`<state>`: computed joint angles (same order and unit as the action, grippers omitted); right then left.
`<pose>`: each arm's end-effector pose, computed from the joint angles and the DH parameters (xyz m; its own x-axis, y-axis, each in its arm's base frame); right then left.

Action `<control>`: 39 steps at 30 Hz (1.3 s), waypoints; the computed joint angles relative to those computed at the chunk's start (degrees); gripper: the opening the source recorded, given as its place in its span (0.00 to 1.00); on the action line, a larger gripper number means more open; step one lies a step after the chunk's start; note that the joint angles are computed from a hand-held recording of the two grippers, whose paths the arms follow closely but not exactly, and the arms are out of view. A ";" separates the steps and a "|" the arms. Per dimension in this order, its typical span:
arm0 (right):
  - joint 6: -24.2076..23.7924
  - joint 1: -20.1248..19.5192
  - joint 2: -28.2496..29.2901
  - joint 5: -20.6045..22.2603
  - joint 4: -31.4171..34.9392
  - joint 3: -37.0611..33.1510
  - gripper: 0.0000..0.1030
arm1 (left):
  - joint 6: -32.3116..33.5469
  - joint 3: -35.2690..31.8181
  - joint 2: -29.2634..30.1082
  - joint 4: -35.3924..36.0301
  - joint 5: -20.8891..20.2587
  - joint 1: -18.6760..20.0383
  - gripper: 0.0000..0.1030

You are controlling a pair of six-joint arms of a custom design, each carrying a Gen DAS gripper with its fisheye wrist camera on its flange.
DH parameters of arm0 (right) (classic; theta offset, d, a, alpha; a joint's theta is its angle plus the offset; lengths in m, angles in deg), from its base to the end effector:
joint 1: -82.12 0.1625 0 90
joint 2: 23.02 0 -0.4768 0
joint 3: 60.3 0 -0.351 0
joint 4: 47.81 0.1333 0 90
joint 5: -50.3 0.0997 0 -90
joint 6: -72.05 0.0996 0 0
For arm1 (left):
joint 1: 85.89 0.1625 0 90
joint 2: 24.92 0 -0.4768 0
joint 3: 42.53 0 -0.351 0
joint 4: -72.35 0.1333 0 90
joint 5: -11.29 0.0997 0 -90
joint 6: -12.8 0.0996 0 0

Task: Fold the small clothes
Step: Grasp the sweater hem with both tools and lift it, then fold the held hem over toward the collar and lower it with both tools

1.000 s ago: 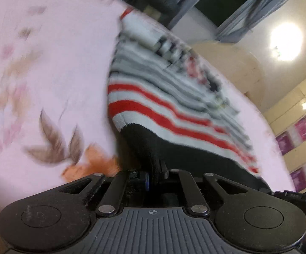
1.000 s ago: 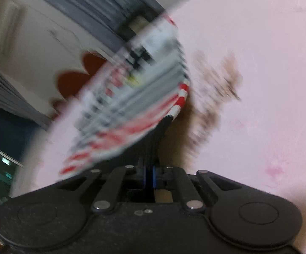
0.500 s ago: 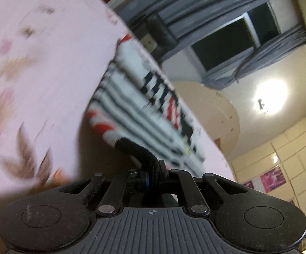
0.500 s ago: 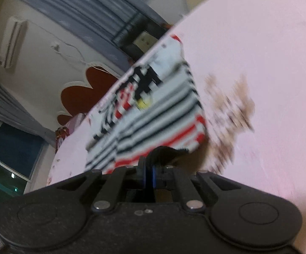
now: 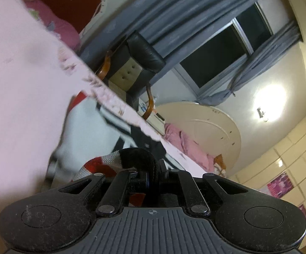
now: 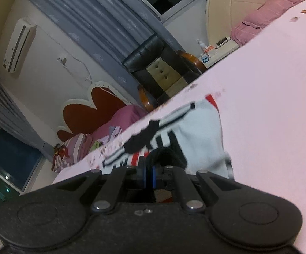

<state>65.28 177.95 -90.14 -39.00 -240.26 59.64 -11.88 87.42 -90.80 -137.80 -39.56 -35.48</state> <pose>0.1885 -0.5215 0.3336 -0.9791 -0.1860 0.0820 -0.1825 0.6268 -0.7575 -0.1471 -0.4857 0.3216 -0.9949 -0.0973 0.0264 -0.0658 0.4285 -0.9011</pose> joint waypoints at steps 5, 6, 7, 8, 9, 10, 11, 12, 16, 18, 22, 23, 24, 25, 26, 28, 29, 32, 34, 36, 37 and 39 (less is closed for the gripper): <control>1.07 -0.82 7.05 0.07 5.34 -11.45 0.06 | 5.00 -12.93 3.71 11.21 -3.43 6.69 0.07; 1.51 -1.26 8.75 0.40 6.62 -13.98 0.06 | 5.38 -15.15 4.67 13.13 -3.63 7.85 0.07; 2.05 -1.68 10.14 0.74 7.94 -16.13 0.06 | 5.57 -17.46 5.67 15.14 -3.70 9.01 0.07; 2.51 -2.08 11.64 0.81 9.16 -18.29 0.06 | 5.33 -19.37 6.68 16.66 -3.91 10.07 0.07; 2.82 -2.53 13.10 0.90 10.45 -20.33 0.06 | 4.87 -21.26 7.54 18.70 -3.97 11.10 0.07; 3.00 -2.90 14.50 0.76 11.92 -22.35 0.06 | 4.65 -22.59 8.14 20.47 -3.82 11.83 0.07; 2.92 -3.15 15.74 0.36 13.40 -24.27 0.06 | 4.87 -23.98 8.93 21.79 -4.20 12.70 0.07; 2.57 -3.53 16.91 0.14 14.77 -26.06 0.06 | 5.58 -25.13 9.68 22.48 -4.56 13.43 0.08; -0.80 -5.00 19.75 2.06 13.70 -28.32 0.24 | 7.68 -26.32 12.20 17.31 -8.28 15.49 0.17; -1.54 -5.99 20.34 4.86 10.94 -27.73 0.37 | 9.12 -26.47 13.66 13.39 -8.45 16.14 0.50; -0.85 -7.06 20.30 8.80 3.94 -25.37 0.55 | 12.70 -26.55 14.73 8.02 -8.05 16.13 0.61; -1.03 -7.08 20.12 9.24 2.63 -24.93 0.55 | 13.95 -27.16 14.77 9.15 -7.31 16.12 0.61; -1.76 -6.89 20.04 8.90 2.68 -25.26 0.54 | 15.07 -28.01 14.72 11.46 -6.47 16.18 0.61; -3.16 -6.57 19.79 8.33 3.03 -25.21 0.52 | 15.86 -28.83 14.56 14.80 -4.87 16.00 0.60; -4.58 -6.19 19.73 7.35 4.07 -25.72 0.51 | 16.95 -29.61 14.54 17.86 -3.45 15.81 0.59; -9.04 -4.41 19.92 1.54 7.79 -27.34 0.46 | 18.37 -31.33 14.76 24.54 0.51 15.09 0.48; -11.72 -3.34 20.30 -2.11 9.58 -28.21 0.45 | 19.09 -32.14 15.16 26.50 2.51 14.87 0.43; -19.64 -0.28 22.63 -12.14 12.33 -30.39 0.39 | 22.35 -33.43 16.71 27.25 8.66 13.80 0.17; -26.06 1.75 25.09 -18.10 7.78 -30.77 0.11 | 24.25 -33.10 17.22 24.86 9.84 13.36 0.05; -28.50 2.73 26.24 -20.18 4.76 -30.82 0.09 | 27.10 -31.80 17.83 18.54 11.51 12.39 0.05; -28.70 2.95 26.44 -20.48 2.22 -30.38 0.08 | 29.08 -30.81 18.05 13.95 12.06 11.85 0.05; -28.04 3.00 26.03 -20.60 -2.03 -29.16 0.08 | 32.02 -29.25 18.21 7.35 13.50 11.04 0.05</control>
